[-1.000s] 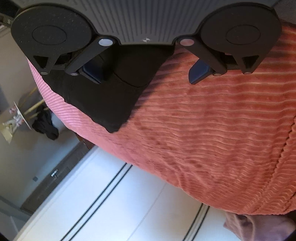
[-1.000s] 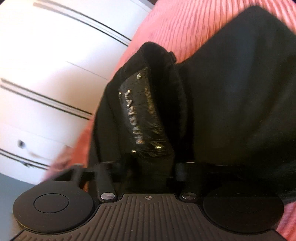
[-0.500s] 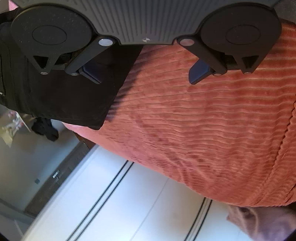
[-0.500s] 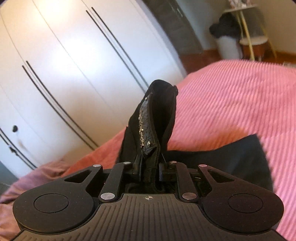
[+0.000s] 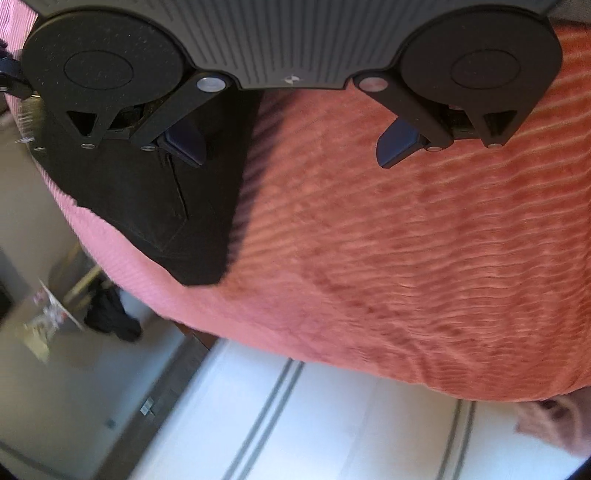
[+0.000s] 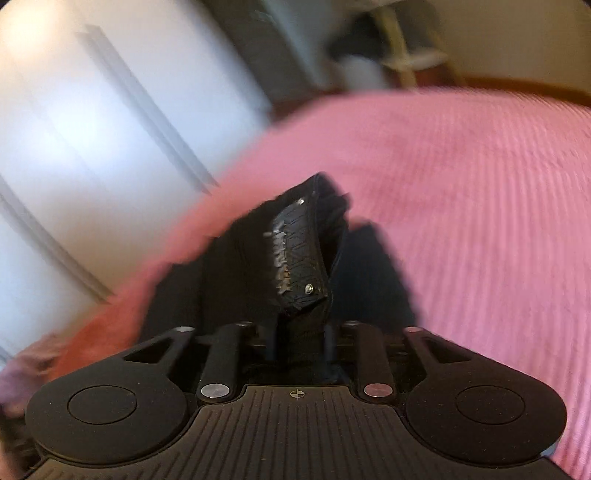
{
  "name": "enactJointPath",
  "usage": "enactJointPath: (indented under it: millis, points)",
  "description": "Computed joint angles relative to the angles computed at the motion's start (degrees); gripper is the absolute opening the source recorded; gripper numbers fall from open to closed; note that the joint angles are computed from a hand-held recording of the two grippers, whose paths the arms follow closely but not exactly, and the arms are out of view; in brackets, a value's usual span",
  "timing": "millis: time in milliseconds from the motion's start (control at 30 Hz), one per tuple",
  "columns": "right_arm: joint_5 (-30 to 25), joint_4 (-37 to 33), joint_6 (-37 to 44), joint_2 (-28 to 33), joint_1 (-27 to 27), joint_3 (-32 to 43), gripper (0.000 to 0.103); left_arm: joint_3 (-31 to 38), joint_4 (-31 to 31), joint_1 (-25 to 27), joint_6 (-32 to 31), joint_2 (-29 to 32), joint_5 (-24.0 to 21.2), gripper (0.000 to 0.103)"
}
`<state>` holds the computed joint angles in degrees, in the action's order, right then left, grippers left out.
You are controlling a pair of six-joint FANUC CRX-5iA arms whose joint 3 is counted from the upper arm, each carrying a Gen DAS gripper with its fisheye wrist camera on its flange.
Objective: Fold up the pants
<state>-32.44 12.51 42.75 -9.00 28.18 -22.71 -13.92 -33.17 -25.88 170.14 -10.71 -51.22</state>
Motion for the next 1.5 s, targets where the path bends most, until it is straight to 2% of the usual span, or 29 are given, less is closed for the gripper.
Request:
enactJointPath:
  millis: [33,67,100,167,200,333,367,467,533,667,800,867,967,1000,1067,1133,1233,1367,1433,1500]
  points:
    - [0.22,5.66,-4.98,-0.35,0.46,-1.92,0.038,0.07,0.51,0.13,-1.17,0.15,0.16,0.099]
    - [1.98,8.33,-7.25,-1.08,0.75,-3.62,0.040,0.09,0.99,0.26,-2.12,0.31,0.46,0.099]
    - [3.43,7.99,-6.97,-1.80,0.96,-4.33,0.042,0.17,1.16,0.23,-2.56,0.50,0.60,0.099]
    - [4.64,2.13,0.21,-2.29,2.08,-3.35,0.044,0.74,1.27,-0.04,-4.01,1.20,0.52,0.099]
    - [5.15,2.15,1.84,-2.31,3.36,-3.43,0.044,0.93,1.72,0.09,-5.38,1.50,0.62,0.099]
    - [9.86,12.67,0.54,-1.49,9.02,-6.38,0.040,3.47,2.28,-0.62,-9.16,3.94,-2.56,0.099]
    - [10.22,12.54,0.99,-1.12,9.91,-5.98,0.038,3.32,2.65,-0.43,-9.54,3.86,-2.40,0.099]
    - [7.86,4.94,8.98,1.65,11.09,-2.37,0.033,2.98,3.80,0.25,-10.65,3.75,-2.01,0.099]
    - [4.87,7.41,9.26,3.71,11.49,-2.20,0.031,3.62,4.37,0.34,-11.94,4.42,-2.89,0.099]
    - [9.11,9.24,11.77,2.51,10.83,-6.16,0.027,5.10,8.03,1.67,-18.32,6.80,-4.18,0.099]
    - [6.46,9.07,9.75,2.08,11.21,-5.22,0.028,6.53,8.98,1.94,-20.98,8.47,-5.76,0.099]
    - [5.61,10.27,6.71,0.86,11.24,-5.81,0.035,6.44,9.08,2.03,-20.93,8.42,-5.65,0.099]
    - [5.89,12.97,0.62,-3.68,10.78,-9.55,0.037,6.56,8.85,1.90,-20.69,8.47,-5.86,0.099]
    - [5.01,13.77,-0.74,-4.71,10.41,-10.29,0.035,6.85,8.51,1.59,-20.50,8.65,-6.17,0.099]
    - [5.55,7.69,3.13,-6.32,8.75,-10.24,0.020,7.04,8.24,1.43,-20.64,8.74,-6.35,0.099]
    - [4.27,3.46,5.57,-6.36,7.66,-9.25,0.009,7.00,8.58,1.59,-21.09,8.73,-6.32,0.099]
    - [3.90,1.88,7.33,-5.41,6.98,-8.39,0.008,7.10,9.17,1.94,-22.08,8.83,-6.49,0.099]
    - [3.45,4.12,5.70,-5.13,7.32,-8.69,0.008,6.92,9.94,2.29,-22.50,8.44,-6.37,0.099]
    - [2.06,4.37,5.17,-5.41,7.70,-7.99,0.008,6.40,7.49,1.20,-19.00,7.16,-5.92,0.099]
    - [0.98,4.49,4.75,-5.74,8.30,-7.11,0.013,7.08,0.06,-2.78,-10.92,6.20,-7.64,0.099]
